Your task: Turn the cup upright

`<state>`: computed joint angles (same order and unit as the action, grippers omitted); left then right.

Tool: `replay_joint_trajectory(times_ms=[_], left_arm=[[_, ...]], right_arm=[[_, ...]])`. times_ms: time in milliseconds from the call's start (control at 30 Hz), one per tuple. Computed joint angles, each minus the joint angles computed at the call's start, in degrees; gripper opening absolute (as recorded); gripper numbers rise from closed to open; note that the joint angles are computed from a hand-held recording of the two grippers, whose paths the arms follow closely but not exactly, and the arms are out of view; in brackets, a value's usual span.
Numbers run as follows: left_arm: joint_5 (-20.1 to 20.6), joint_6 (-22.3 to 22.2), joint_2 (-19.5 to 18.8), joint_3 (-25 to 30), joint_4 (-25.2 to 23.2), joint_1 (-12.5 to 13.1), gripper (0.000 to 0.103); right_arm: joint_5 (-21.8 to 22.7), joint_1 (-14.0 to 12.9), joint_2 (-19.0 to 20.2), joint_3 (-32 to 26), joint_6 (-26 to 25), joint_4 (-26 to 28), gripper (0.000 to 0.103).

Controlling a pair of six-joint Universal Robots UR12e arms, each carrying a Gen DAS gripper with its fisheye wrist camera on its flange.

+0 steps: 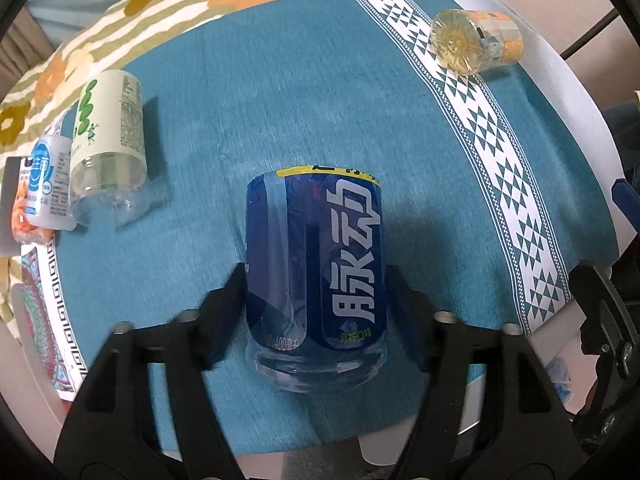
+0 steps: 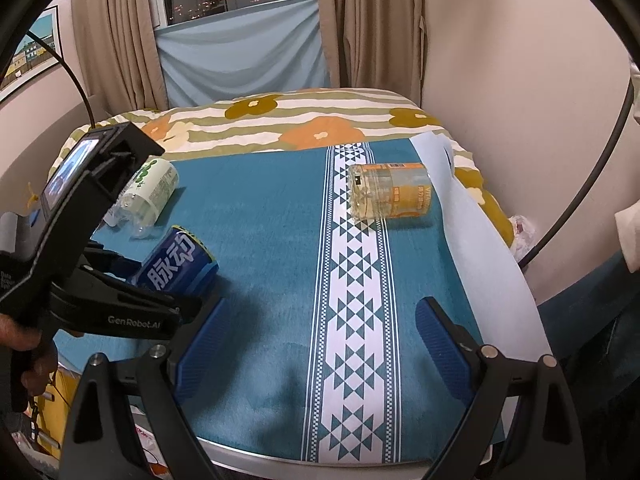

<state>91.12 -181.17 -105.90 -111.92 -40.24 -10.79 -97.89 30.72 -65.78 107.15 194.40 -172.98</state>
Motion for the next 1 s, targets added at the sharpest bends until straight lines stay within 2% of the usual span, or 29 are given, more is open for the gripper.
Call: replay_joint_trajectory(times_ms=[33,67,200,467,600,800,1000], left_arm=[[0.22,-0.14,0.15,-0.15,0.57,-0.14,0.098],[0.32,-0.23,0.42,-0.40,1.19,-0.28,0.100],[1.24,0.16,0.90,-0.62,2.33,-0.81,0.100],[0.62,-0.34,2.88,-1.42,3.08,-0.70,0.100],[0.15,-0.75,4.57,-1.99,3.43,-0.12,0.100],[-0.23,-1.02,7.42,-3.70,4.83,1.86,0.103],[0.64,-1.75,9.54,-5.54,5.42,3.97,0.103]], right_arm=[[0.00,-0.02,-0.02,0.06,0.07,-0.10,0.092],[-0.04,-0.02,-0.06,0.12,0.15,-0.14,0.092],[0.04,-0.08,-0.28,0.49,0.62,-0.61,0.092],[-0.14,-0.20,-1.01,0.85,0.99,-0.94,0.092],[1.53,-0.67,-1.67,0.07,1.93,1.70,0.092],[9.09,-2.48,-2.15,-2.68,3.64,8.68,0.092],[22.69,-4.71,-0.80,-7.18,7.54,18.26,0.092]])
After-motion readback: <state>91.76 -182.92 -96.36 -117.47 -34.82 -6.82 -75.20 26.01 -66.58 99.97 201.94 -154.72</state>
